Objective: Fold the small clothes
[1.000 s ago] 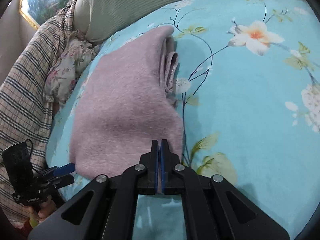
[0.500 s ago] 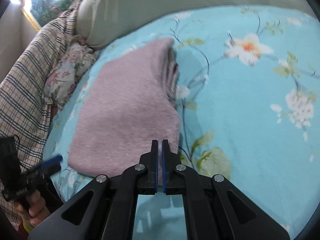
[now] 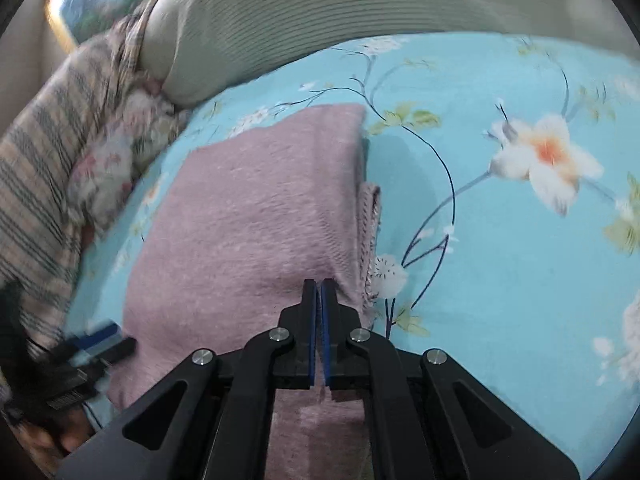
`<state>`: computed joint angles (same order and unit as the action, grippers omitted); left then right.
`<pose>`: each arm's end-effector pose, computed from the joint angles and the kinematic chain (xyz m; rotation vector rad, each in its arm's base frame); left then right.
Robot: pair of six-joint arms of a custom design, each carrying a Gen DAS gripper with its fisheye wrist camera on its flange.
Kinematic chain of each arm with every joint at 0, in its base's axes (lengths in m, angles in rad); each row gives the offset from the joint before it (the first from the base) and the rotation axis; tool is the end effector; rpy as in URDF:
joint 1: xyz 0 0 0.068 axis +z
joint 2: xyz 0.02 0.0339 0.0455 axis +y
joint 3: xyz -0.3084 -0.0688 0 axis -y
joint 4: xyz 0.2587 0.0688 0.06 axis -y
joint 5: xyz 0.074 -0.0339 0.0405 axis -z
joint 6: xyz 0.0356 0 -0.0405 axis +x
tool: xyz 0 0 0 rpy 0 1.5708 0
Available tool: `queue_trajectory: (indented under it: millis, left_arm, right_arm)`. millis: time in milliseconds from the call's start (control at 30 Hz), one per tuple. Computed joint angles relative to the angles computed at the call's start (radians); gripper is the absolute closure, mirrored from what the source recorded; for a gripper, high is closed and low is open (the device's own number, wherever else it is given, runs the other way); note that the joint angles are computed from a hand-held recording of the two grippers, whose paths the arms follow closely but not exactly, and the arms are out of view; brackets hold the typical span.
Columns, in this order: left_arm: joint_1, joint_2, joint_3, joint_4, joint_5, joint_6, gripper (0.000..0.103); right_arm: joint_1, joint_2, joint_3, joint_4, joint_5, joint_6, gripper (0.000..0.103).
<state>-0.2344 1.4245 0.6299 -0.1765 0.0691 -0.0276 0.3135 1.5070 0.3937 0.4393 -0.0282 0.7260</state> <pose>0.2532 -0.0630 0.1856 0.2902 2.5329 -0.1903 0.2414 0.0793 0.1473 0.4581 2.2661 0.5807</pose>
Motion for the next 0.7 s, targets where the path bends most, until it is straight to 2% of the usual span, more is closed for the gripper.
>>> queue_trajectory:
  millis: [267, 367, 500, 700]
  left_arm:
    - [0.01, 0.023, -0.022, 0.037, 0.006, -0.014, 0.033]
    - [0.001, 0.011, -0.034, 0.038, -0.008, -0.027, 0.033]
    - [-0.02, -0.016, -0.047, 0.025, -0.037, -0.037, 0.033]
    - [-0.05, -0.091, -0.093, 0.01, -0.074, -0.038, 0.032]
  right_arm:
    - [0.05, -0.025, 0.012, -0.064, 0.072, 0.013, 0.102]
    - [0.083, -0.057, 0.011, -0.126, 0.116, 0.019, 0.102]
    - [0.178, -0.115, 0.027, -0.27, 0.215, 0.045, 0.099]
    - [0.26, -0.163, -0.039, -0.299, 0.269, 0.102, 0.099]
